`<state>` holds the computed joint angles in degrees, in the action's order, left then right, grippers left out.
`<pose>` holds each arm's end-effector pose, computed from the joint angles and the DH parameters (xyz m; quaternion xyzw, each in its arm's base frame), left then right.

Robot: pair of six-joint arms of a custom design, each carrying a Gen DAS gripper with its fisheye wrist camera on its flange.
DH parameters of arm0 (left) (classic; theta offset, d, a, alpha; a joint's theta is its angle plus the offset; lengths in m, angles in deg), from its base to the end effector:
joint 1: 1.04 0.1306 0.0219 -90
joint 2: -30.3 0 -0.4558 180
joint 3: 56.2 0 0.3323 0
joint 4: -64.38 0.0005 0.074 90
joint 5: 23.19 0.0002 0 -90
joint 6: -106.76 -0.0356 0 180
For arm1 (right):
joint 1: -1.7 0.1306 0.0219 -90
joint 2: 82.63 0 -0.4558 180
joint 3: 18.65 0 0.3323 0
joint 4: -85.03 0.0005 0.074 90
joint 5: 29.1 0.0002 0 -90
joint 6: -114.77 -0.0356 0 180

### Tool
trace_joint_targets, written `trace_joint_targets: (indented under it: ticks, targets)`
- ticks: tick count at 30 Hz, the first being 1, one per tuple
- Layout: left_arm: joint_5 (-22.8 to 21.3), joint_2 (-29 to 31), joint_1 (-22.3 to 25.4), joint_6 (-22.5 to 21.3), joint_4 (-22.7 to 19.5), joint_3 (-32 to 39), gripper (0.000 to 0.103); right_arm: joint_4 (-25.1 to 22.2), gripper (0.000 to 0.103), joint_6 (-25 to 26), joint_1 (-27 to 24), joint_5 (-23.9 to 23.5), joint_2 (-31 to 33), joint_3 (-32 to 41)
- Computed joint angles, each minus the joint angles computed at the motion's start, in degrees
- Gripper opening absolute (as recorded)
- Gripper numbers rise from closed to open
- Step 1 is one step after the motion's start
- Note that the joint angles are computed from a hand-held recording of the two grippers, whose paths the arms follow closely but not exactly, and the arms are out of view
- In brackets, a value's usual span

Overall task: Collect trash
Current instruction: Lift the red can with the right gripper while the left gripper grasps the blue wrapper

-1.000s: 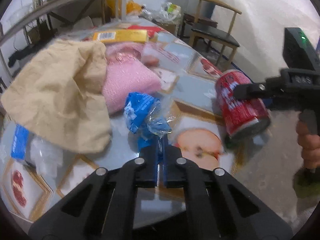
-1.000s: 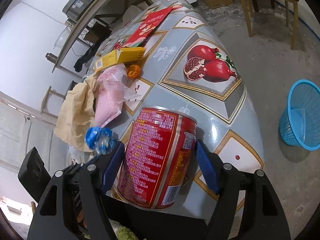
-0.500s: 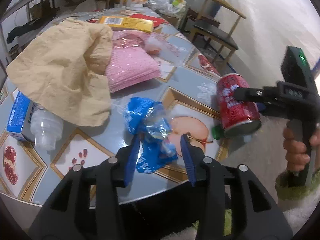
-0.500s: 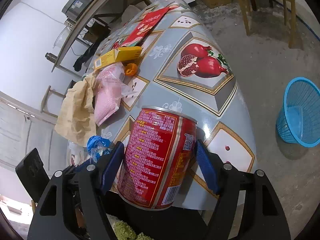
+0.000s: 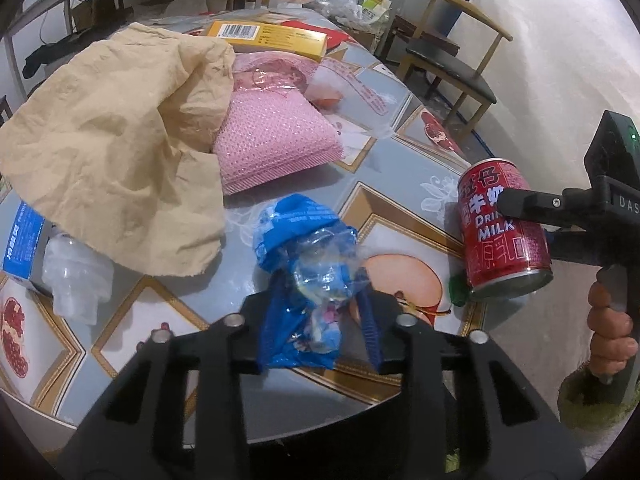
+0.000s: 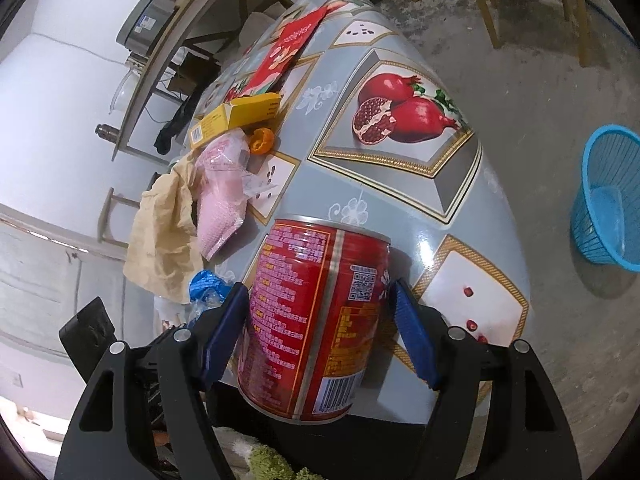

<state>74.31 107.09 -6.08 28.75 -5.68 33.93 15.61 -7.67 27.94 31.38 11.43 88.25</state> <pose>0.2993 -0.0316 0.5595 -0.0393 0.9554 -0.1043 0.2733 0.3834 0.2080 0.5714 -0.0231 0.9288 0.3489 0.1228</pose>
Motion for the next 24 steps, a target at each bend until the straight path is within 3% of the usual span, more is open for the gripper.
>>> trace_joint_targets:
  ticks: [8, 24]
  targets:
    - [-0.85, -0.22, -0.66, -0.20, 0.87, -0.16, 0.024, 3.03, 0.070, -3.23, -0.38, -2.13, -0.14, -1.66]
    - [-3.14, -1.17, -2.01, -0.87, 1.61, -0.09, 0.022, 6.00, 0.067, -5.58, -1.33, -3.89, -1.35, -3.42]
